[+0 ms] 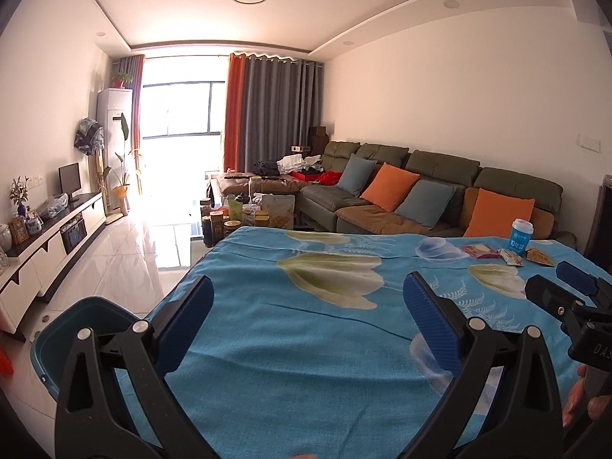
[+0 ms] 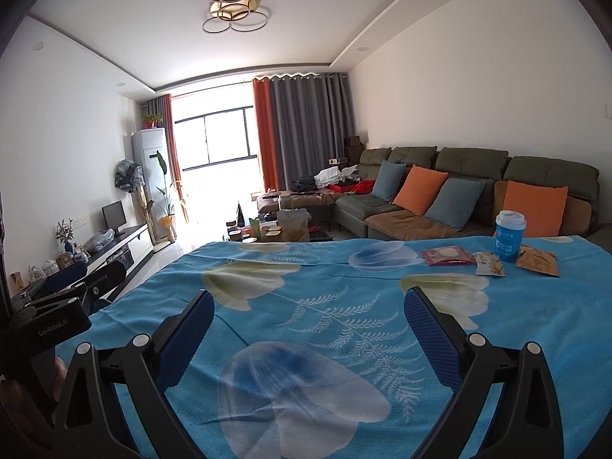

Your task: Collect trash

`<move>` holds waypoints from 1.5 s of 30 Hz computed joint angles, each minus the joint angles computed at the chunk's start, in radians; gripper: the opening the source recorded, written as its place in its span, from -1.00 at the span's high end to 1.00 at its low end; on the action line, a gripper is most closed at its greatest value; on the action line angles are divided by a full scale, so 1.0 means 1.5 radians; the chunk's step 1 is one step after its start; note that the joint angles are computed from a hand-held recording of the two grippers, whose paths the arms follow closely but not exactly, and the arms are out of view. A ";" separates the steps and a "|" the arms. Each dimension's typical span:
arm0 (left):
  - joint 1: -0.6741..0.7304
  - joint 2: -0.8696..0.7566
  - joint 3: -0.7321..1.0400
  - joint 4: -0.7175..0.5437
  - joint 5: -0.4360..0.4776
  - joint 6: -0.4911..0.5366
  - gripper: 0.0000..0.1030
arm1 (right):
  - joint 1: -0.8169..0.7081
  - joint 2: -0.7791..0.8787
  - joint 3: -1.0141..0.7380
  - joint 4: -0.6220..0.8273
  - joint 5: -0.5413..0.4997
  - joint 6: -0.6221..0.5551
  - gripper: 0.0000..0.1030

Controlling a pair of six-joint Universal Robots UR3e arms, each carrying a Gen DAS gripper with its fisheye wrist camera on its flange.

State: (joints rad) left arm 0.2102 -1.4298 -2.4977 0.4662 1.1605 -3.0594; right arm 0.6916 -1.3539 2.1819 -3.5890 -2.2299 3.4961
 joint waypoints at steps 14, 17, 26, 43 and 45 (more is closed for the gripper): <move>-0.043 -0.036 0.036 0.012 0.023 -0.010 -0.89 | 0.024 0.015 -0.018 -0.016 -0.057 -0.010 -0.87; -0.051 -0.042 0.039 0.018 0.030 -0.011 -0.89 | 0.022 0.012 -0.015 -0.020 -0.060 -0.011 -0.87; -0.068 -0.049 0.038 0.051 0.054 -0.010 -0.89 | 0.027 0.017 -0.015 -0.033 -0.074 -0.013 -0.87; -0.073 -0.045 0.015 0.101 0.077 -0.008 -0.89 | 0.040 0.037 -0.030 -0.050 -0.097 -0.017 -0.87; -0.070 -0.043 0.011 0.105 0.077 -0.008 -0.89 | 0.044 0.041 -0.033 -0.053 -0.102 -0.019 -0.87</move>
